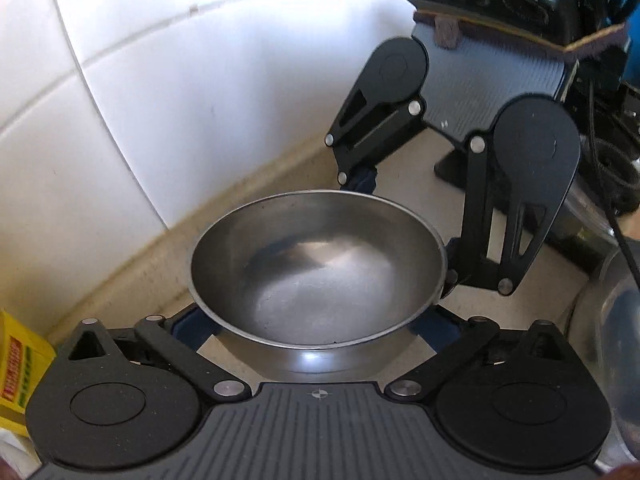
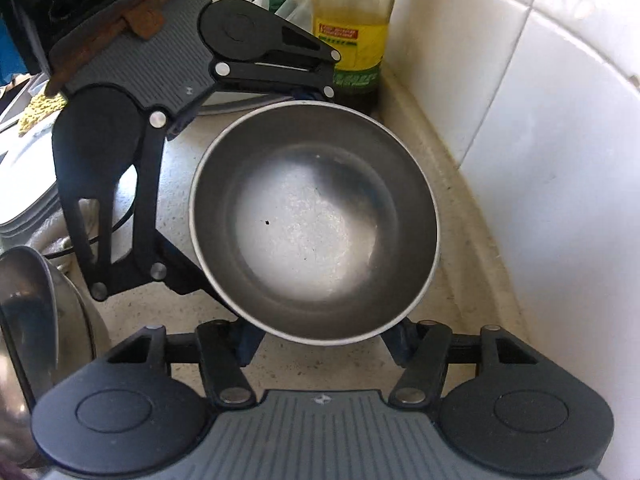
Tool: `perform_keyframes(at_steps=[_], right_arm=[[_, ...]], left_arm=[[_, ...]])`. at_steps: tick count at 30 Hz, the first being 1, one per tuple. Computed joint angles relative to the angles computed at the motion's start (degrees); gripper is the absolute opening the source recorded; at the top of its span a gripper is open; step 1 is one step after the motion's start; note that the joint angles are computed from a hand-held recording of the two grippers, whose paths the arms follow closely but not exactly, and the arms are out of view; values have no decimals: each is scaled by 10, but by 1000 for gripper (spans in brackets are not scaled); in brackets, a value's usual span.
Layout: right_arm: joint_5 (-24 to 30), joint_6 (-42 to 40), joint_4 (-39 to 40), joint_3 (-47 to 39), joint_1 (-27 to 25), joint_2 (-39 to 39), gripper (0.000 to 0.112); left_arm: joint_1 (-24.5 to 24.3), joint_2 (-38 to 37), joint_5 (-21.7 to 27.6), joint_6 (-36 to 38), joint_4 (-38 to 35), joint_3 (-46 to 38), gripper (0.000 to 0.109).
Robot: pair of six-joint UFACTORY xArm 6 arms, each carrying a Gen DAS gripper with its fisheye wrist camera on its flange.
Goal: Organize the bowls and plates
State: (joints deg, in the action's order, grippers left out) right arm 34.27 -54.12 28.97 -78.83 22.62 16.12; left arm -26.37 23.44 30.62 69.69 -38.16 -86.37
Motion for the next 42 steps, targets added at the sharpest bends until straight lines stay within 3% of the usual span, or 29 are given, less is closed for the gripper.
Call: perform_keyframes(at_steps=[8,16,24,32,39,42], right_arm=[[-44,29,-58,45,21,-45,70],[-59,128,-161,99,36,-131,70],[-32,267,-279,167,70,-251,70],[38,403,-363,227,133,-353,70],[78,504,-412,258,181,-391,70],[94,520,-413,258,184,-395,70]], left_arm=[[-1,-22,-17,6,-9,28,103],[-12,-71,-32,23,-30,50,103],[-25,-182,-35,32,-20,131,103],[-44,-304,-23,22,2,245,103],[-60,-371,-17,18,19,320,103],[-75,-365,-23,3,32,323,103]])
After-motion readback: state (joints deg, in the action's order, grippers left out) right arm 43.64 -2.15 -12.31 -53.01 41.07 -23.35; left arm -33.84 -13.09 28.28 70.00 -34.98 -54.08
